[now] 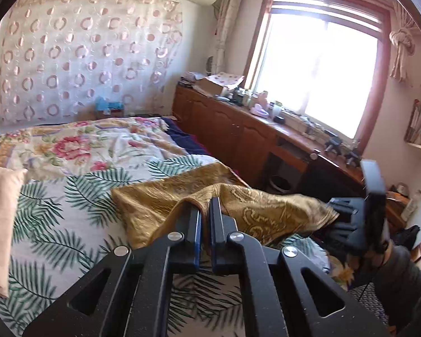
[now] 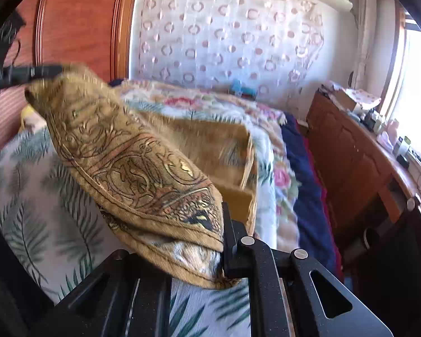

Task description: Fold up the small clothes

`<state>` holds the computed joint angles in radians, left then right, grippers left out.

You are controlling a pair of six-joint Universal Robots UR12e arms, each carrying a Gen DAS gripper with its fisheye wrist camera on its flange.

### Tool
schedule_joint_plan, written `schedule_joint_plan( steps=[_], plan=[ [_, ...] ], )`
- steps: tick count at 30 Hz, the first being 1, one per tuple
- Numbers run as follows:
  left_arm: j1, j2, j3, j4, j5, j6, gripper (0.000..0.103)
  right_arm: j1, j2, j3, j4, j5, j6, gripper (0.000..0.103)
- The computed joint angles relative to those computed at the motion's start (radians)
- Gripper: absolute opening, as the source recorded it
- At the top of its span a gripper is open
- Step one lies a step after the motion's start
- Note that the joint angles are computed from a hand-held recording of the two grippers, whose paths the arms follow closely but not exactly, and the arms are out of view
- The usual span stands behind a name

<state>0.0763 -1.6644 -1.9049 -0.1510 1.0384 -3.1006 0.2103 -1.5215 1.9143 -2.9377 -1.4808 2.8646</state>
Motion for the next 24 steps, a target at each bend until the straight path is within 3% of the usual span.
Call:
schedule_joint_plan(
  steps=[7,15,20,22,24],
  plan=[
    [0.001,-0.034,0.035,-0.023,0.088,0.014,0.006,0.002,0.064,-0.103,-0.011,0.023,-0.037,0.011],
    [0.008,-0.093,0.096,-0.114,0.126,0.018,0.006,-0.020,0.184,-0.262,0.090,0.118,0.016,0.011],
    [0.013,-0.120,0.125,-0.144,0.162,0.011,0.024,-0.034,0.230,-0.332,0.171,0.134,0.000,0.011],
    [0.020,-0.123,0.130,-0.141,0.149,0.015,0.041,-0.038,0.247,-0.369,0.228,0.141,-0.003,0.012],
    [0.027,-0.126,0.135,-0.144,0.131,0.021,0.051,-0.039,0.261,-0.400,0.273,0.146,-0.007,0.016]
  ],
)
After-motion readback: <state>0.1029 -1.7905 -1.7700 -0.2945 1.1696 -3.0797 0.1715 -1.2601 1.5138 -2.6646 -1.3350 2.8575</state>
